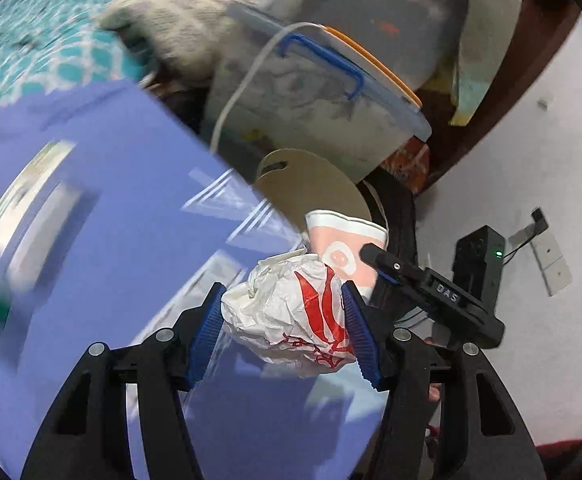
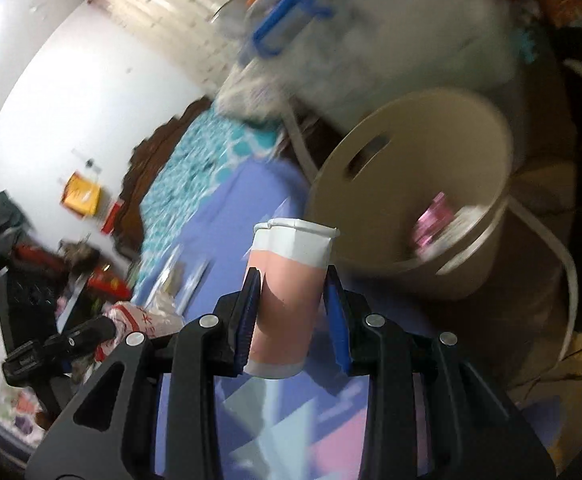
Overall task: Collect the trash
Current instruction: 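Carry the paper bag and cup to the beige bin and release both, then move both open tools back over the remaining trash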
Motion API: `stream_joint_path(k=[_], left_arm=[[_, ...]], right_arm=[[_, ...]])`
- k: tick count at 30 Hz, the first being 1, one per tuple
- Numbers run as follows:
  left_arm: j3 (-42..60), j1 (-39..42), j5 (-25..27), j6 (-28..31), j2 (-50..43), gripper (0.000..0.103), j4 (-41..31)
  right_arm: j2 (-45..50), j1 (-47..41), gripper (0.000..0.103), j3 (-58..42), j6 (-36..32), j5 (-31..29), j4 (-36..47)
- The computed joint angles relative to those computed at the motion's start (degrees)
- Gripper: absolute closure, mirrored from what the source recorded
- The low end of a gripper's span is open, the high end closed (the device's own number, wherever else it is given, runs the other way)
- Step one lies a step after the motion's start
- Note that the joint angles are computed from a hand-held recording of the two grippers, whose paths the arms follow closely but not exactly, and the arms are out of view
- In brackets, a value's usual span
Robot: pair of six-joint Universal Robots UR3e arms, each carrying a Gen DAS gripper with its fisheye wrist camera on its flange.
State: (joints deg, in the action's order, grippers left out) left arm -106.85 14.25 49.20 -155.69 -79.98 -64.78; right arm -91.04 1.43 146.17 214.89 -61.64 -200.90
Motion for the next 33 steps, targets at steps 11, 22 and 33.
stream_joint_path(k=[11, 22, 33], left_arm=[[40.5, -24.04, 18.63, -22.19, -40.45, 0.021, 16.13], [10.26, -14.63, 15.16, -16.75, -16.78, 0.022, 26.45], [-23.49, 20.98, 8.21, 6.81, 35.33, 0.021, 7.21]], right_arm=[[1.14, -10.38, 0.021, -6.16, -8.71, -4.59, 7.52], [-9.07, 8.32, 0.006, -7.2, -5.1, -30.0, 4.68], [4.82, 33.7, 0.003, -23.63, 5.7, -49.38, 0.05]])
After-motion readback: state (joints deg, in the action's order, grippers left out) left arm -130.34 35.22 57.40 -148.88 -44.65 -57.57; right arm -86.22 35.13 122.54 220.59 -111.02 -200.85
